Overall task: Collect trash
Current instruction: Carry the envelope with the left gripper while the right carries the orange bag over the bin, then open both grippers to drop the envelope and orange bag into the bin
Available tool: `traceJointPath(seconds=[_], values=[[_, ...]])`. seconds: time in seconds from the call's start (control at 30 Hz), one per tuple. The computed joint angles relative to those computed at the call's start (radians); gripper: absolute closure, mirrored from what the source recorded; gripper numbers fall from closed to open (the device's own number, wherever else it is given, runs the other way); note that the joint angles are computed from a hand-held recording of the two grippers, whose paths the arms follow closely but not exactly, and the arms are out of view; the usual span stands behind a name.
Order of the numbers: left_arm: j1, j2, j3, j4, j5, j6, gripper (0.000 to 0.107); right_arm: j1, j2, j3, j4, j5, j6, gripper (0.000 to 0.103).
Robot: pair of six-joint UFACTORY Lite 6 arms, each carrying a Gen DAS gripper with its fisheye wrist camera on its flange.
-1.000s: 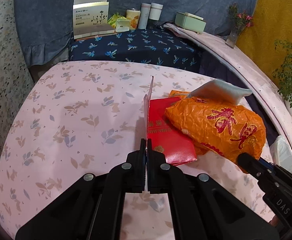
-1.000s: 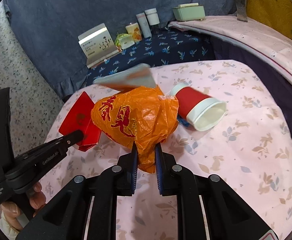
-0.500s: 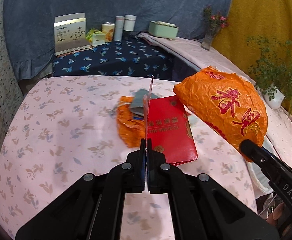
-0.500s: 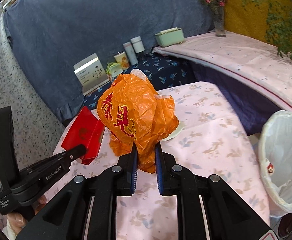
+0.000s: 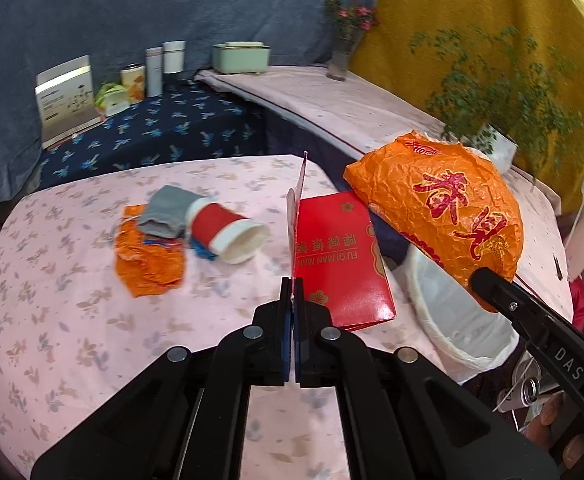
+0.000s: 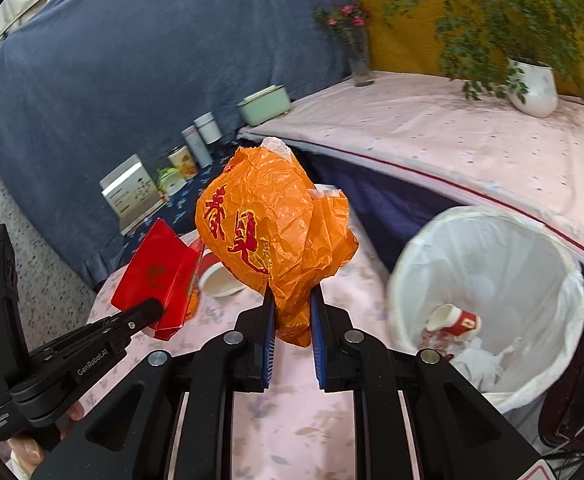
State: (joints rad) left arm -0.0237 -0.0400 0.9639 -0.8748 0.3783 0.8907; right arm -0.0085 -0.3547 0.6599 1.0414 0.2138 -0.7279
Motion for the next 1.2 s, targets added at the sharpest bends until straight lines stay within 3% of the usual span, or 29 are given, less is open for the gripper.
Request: traceJointPath(seconds=[0.27,0.57,0.73,0.93,0.97,1.03,1.1,1.2], values=[[-0.248,0.037,0.041,0.207,-0.079,-0.274,0.107,-0.304,-0.068,-0.071,0.115,0.144,-0.223,0.088],[-0.446,0.164,0.149,0.420,-0.112,-0.532,0.107,-0.636,-0.021,-0.080,0.205,0.306,-0.441,0.088],[-0.522,0.228,0.207,0.531,-0.120,-0.655,0.107,-0.733,0.024,-0.075,0.230,0.339,-0.500,0.088],[-0.556,0.286,0.256,0.514,-0.128,-0.661,0.104,-0.782,0.073,-0.065,0.252,0.343,-0.542,0.087],[-0.558,0.294,0.262,0.519,-0.126,-0.668,0.098,-0.784,0.081,-0.062,0.257,0.342,-0.546,0.087],[-0.560,0.308,0.276,0.528,-0.118,-0.682,0.075,-0.780,0.096,-0.056,0.263,0.335,-0.551,0.087],[-0.562,0.305,0.266,0.582,-0.137,-0.743,0.064,-0.764,0.107,-0.053,0.267,0.317,-0.547,0.084],[-0.556,0.308,0.262,0.585,-0.140,-0.745,0.063,-0.733,0.118,-0.055,0.275,0.292,-0.544,0.082]])
